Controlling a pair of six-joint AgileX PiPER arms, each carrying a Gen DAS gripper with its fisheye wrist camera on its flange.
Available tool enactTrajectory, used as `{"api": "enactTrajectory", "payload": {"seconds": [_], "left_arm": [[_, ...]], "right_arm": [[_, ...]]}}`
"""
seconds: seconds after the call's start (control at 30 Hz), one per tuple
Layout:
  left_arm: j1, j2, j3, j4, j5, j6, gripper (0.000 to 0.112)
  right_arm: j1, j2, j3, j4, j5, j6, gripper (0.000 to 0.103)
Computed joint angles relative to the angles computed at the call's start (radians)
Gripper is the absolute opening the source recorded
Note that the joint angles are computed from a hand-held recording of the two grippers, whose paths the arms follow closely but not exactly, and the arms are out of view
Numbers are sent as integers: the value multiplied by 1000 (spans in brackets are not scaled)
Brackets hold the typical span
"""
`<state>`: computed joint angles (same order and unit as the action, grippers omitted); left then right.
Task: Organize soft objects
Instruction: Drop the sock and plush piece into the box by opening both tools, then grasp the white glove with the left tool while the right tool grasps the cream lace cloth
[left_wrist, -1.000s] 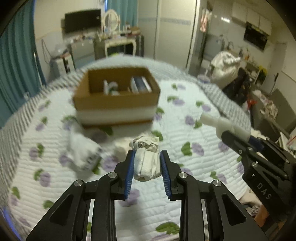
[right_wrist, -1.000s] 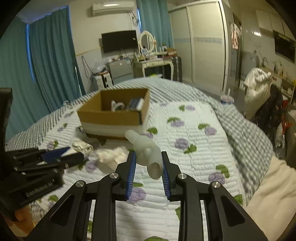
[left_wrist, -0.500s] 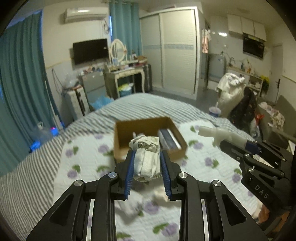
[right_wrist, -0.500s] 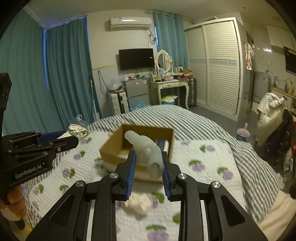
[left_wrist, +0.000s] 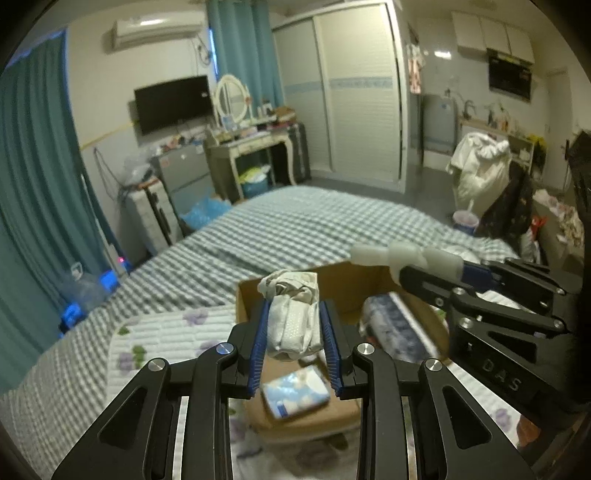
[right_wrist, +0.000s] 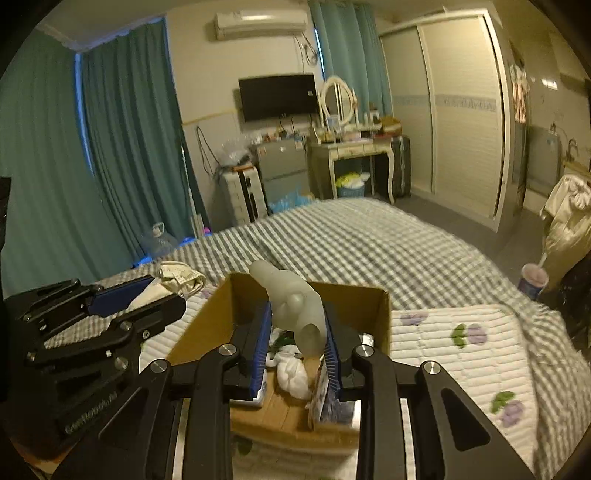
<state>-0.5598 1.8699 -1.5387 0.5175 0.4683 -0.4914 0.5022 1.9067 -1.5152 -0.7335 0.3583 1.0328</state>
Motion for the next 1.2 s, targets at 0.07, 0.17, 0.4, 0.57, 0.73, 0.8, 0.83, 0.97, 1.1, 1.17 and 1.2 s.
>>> {"api": "enactTrajectory", "payload": {"seconds": [0.07, 0.17, 0.4, 0.57, 0.73, 0.8, 0.83, 0.97, 1.1, 1.17, 1.2], "left_arm": [[23, 58, -33, -38, -17, 52, 27], [35, 110, -54, -45, -35, 78, 27], [17, 138, -77, 30, 11, 22, 79], [-11, 15, 21, 155, 18, -111, 79], [-76, -213, 109, 245, 109, -217, 79], [-110, -302, 137, 292, 150, -257, 80], [-131, -344, 148, 312, 174, -274, 80], [-239, -517, 190, 408, 300, -360, 98], [-379, -644, 213, 480, 448, -405, 99], [-429, -677, 235, 523, 492, -449, 99], [-459, -702, 254, 543, 510, -476, 99]], "right_arm": [[-32, 83, -78, 133, -9, -126, 26], [-65, 165, -143, 263, -25, -245, 26], [-93, 200, -148, 349, -70, -296, 50], [-78, 59, -34, 166, -70, -95, 59], [0, -176, 69, -16, 52, 50, 66], [47, -268, 88, -58, 130, 69, 68], [71, -307, 96, -75, 167, 76, 69], [204, -481, 127, -158, 329, 111, 87], [380, -588, 141, -246, 496, 142, 96], [487, -623, 150, -309, 601, 174, 102], [547, -636, 156, -344, 659, 197, 103]]}}
